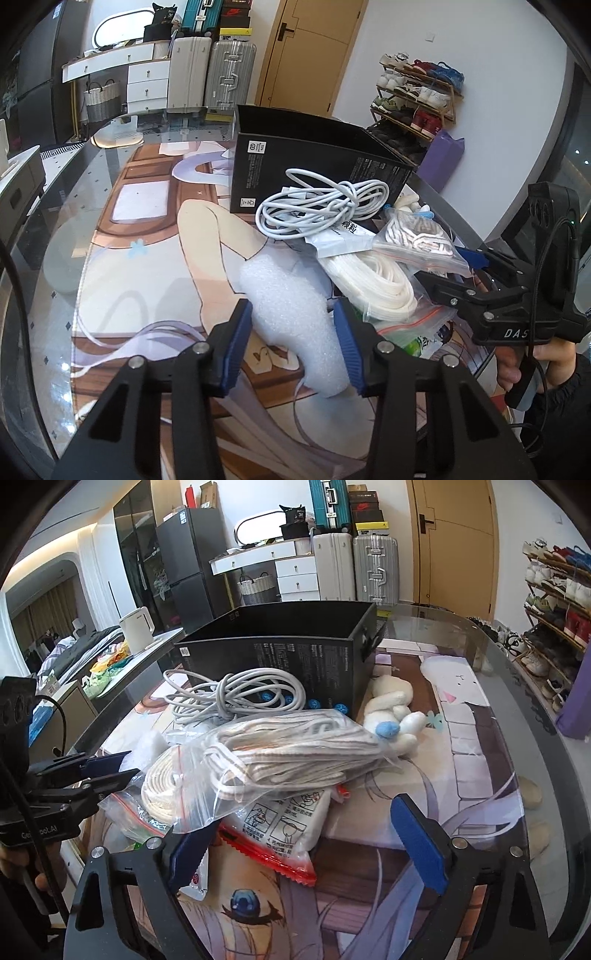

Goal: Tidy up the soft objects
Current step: 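Grasp the white foam piece with the left tool while the right tool grasps the red-white snack packet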

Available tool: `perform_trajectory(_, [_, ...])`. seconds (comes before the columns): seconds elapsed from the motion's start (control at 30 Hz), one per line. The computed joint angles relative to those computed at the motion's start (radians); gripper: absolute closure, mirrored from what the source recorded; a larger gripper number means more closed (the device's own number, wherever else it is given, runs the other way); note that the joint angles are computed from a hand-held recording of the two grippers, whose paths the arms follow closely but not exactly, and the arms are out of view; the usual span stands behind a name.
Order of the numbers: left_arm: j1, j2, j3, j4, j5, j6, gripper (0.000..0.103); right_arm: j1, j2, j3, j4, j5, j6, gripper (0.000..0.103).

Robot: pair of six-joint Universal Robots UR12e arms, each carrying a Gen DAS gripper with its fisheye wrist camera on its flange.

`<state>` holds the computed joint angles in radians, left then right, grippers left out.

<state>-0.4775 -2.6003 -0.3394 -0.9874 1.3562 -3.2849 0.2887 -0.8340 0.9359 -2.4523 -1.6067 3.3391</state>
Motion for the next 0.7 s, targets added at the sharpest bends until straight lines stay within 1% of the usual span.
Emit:
perform_trajectory(0.07, [0.0, 0.002, -0.005, 0.005, 0.003, 0.003, 0.06, 0.002, 0.008, -0.014, 0.014, -0.001, 0.001, 0.009])
perform_trajectory(0.17, [0.001, 0.004, -0.01, 0.009, 0.003, 0.003, 0.06, 0.0, 0.015, -0.021, 0.017, 0.023, -0.001, 0.018])
perform_trajectory(0.23, [0.002, 0.005, -0.012, 0.012, 0.003, -0.001, 0.06, 0.002, 0.015, -0.018, 0.006, 0.02, -0.016, 0.022])
perform_trajectory(0.3, [0.003, 0.007, -0.016, 0.015, 0.005, -0.002, 0.061, 0.0, 0.011, -0.009, -0.008, 0.031, -0.019, 0.036])
perform_trajectory(0.33, [0.003, 0.009, -0.02, 0.02, 0.008, -0.004, 0.061, -0.001, 0.009, -0.003, -0.012, 0.033, -0.018, 0.037])
perform_trajectory(0.4, [0.004, 0.011, -0.025, 0.026, 0.01, -0.009, 0.061, -0.004, 0.0, 0.013, -0.026, 0.042, -0.017, 0.046])
perform_trajectory(0.47, [0.005, 0.014, -0.03, 0.032, 0.013, -0.013, 0.061, -0.007, -0.01, 0.035, -0.043, 0.053, -0.015, 0.051])
perform_trajectory(0.6, [0.005, 0.019, -0.041, 0.048, 0.013, -0.016, 0.062, -0.012, -0.032, 0.077, -0.078, 0.061, -0.012, 0.052])
perform_trajectory(0.7, [0.005, 0.027, -0.055, 0.067, 0.013, -0.017, 0.062, -0.013, -0.041, 0.094, -0.088, 0.063, -0.012, 0.052])
